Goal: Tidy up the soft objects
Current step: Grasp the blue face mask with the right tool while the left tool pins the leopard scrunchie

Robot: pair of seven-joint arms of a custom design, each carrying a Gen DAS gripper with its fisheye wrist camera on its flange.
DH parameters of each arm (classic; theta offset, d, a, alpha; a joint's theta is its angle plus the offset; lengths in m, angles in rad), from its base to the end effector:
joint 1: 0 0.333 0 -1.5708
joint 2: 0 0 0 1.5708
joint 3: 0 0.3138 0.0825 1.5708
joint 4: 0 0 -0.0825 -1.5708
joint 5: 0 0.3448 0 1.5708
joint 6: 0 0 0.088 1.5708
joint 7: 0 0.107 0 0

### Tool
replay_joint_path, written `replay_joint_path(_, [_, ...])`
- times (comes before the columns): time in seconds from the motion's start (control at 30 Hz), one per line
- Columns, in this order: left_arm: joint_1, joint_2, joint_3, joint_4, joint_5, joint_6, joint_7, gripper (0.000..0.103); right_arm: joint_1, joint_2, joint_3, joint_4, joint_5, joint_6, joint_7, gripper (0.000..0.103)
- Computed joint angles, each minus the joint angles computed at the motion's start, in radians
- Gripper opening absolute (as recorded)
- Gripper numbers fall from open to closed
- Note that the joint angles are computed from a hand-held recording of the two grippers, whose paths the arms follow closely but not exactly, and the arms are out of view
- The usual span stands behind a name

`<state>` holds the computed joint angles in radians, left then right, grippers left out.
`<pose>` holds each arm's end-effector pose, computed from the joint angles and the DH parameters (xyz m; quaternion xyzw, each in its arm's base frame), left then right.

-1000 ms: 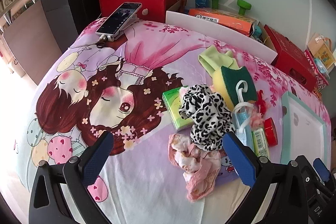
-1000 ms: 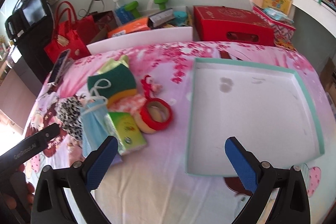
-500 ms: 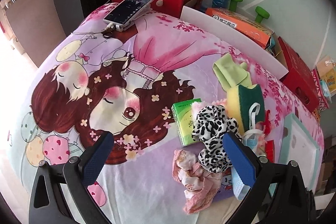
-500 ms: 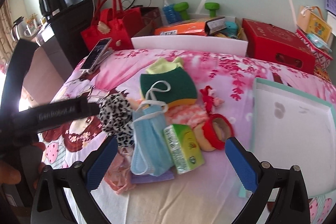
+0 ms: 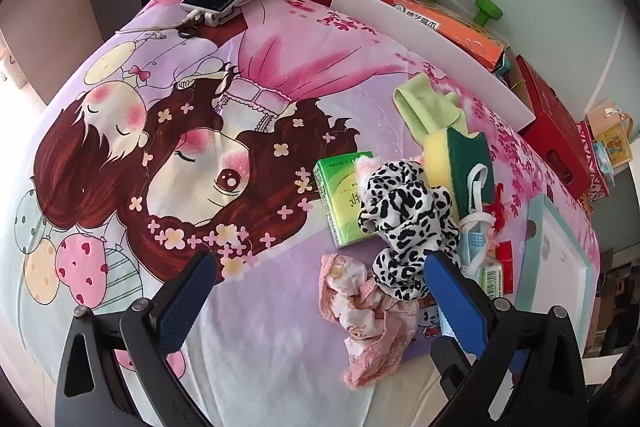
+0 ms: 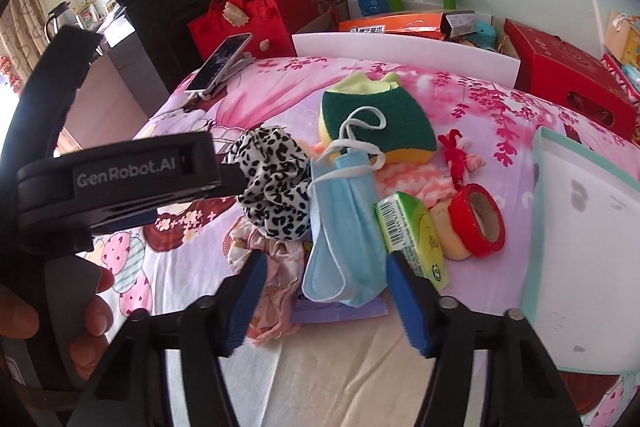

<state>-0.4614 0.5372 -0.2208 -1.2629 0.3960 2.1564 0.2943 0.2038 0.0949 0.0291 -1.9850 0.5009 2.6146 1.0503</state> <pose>0.5812 -0.4000 0.5006 -0.8354 0.5027 -0.2026 0.0921 0.5689 0.1234 0.4919 -0.7880 0.5310 -0.0983 0.2957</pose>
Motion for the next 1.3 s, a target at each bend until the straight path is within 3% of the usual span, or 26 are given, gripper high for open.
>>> replay_joint_path(0.13, [-0.003, 0.011, -0.003, 0.016, -0.002, -0.001, 0.019, 0.103, 0.003, 0.012, -0.003, 0.006, -0.026, -0.012, 0.023, 0.044])
replay_joint_path(0.37, [-0.015, 0.039, 0.004, 0.053, 0.006, 0.004, 0.042, 0.101, 0.0, 0.018, -0.006, 0.008, -0.039, -0.026, 0.032, 0.029])
replay_joint_path(0.43, [-0.014, 0.044, 0.003, 0.052, 0.004, 0.024, 0.046, 0.093, -0.002, 0.022, -0.008, 0.011, -0.042, -0.03, 0.039, 0.027])
replay_joint_path(0.47, [-0.009, 0.049, -0.002, 0.053, -0.004, 0.037, 0.056, 0.084, -0.003, 0.024, -0.01, 0.013, -0.043, -0.032, 0.045, 0.026])
replay_joint_path(0.57, [0.008, 0.058, -0.017, 0.038, -0.04, 0.097, 0.072, 0.079, -0.009, 0.028, -0.011, 0.019, -0.034, -0.041, 0.048, 0.026])
replay_joint_path(0.73, [0.01, 0.083, -0.023, 0.054, -0.067, 0.137, 0.103, 0.054, -0.012, 0.036, -0.012, 0.028, -0.034, -0.047, 0.056, 0.026])
replay_joint_path(0.87, [0.018, 0.093, -0.032, 0.049, -0.095, 0.179, 0.124, 0.028, -0.014, 0.04, -0.013, 0.032, -0.033, -0.054, 0.062, 0.026])
replay_joint_path(1.0, [0.012, 0.095, -0.025, 0.052, -0.096, 0.178, 0.13, 0.022, -0.016, 0.045, -0.015, 0.036, -0.036, -0.063, 0.076, 0.026])
replay_joint_path(1.3, [0.004, 0.084, -0.014, 0.043, -0.081, 0.18, 0.122, 0.019, -0.023, 0.045, -0.013, 0.035, -0.012, -0.067, 0.057, 0.024])
